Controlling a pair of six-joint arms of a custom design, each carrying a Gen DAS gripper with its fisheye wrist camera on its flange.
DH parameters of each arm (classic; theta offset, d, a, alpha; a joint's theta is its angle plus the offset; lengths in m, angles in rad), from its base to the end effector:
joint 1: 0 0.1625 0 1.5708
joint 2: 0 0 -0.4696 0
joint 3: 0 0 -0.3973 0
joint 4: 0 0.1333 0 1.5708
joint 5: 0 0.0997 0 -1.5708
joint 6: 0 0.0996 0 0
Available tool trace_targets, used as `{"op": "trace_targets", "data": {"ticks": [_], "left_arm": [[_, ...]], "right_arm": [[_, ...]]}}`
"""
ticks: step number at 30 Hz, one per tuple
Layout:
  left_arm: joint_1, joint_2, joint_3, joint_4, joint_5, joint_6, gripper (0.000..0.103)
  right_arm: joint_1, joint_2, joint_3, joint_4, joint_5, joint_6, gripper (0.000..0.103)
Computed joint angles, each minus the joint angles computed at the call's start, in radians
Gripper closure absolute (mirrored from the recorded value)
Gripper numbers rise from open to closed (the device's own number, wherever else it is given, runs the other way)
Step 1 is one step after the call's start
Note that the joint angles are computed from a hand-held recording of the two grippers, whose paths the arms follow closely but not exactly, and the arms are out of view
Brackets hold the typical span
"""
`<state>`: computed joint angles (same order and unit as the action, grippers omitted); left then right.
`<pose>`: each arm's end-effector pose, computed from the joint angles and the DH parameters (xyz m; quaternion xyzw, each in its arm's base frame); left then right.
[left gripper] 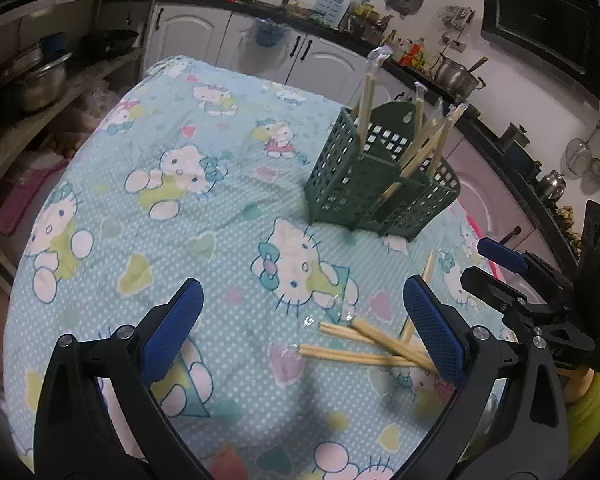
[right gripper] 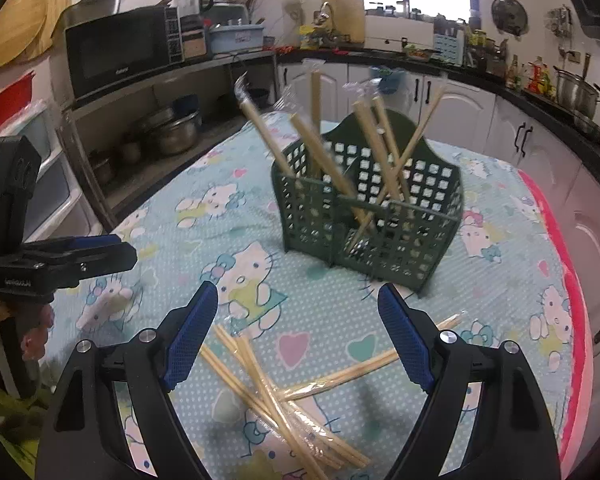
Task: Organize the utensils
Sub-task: 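Withdraw both open tools from the caddy toward the chopstick pile, then lower the left tool onto a chopstick and close it while the right tool grasps another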
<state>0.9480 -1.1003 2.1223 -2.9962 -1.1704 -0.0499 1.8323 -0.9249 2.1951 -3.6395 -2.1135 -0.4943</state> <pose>-0.1798 -0.5454 0.1969 0.2331 0.9323 -0.2496 0.1191 0.2163 -0.4917 0.1699 0.2307 -0.8635 0.3433 0.2888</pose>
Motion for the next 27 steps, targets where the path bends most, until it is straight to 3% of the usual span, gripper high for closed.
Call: {"op": "trace_targets", "data": {"ticks": [8, 12, 16, 23, 27], "left_arm": [[0.025, -0.008, 0.013, 0.054, -0.03, -0.019, 0.028], [0.05, -0.008, 0.01, 0.093, -0.066, -0.04, 0.043], [0.069, -0.01, 0.012, 0.132, -0.104, -0.051, 0.053], [0.09, 0.001, 0.013, 0.159, -0.152, -0.06, 0.054], [0.096, 0.011, 0.009, 0.167, -0.17, -0.062, 0.062]], "right_arm": [[-0.009, 0.013, -0.002, 0.073, 0.015, -0.001, 0.031], [-0.018, 0.021, -0.009, 0.128, 0.015, 0.003, 0.042], [-0.025, 0.033, -0.015, 0.157, 0.009, 0.004, 0.047], [-0.038, 0.054, -0.022, 0.186, 0.006, 0.006, 0.051], [-0.046, 0.058, -0.019, 0.191, 0.009, 0.009, 0.052]]}}
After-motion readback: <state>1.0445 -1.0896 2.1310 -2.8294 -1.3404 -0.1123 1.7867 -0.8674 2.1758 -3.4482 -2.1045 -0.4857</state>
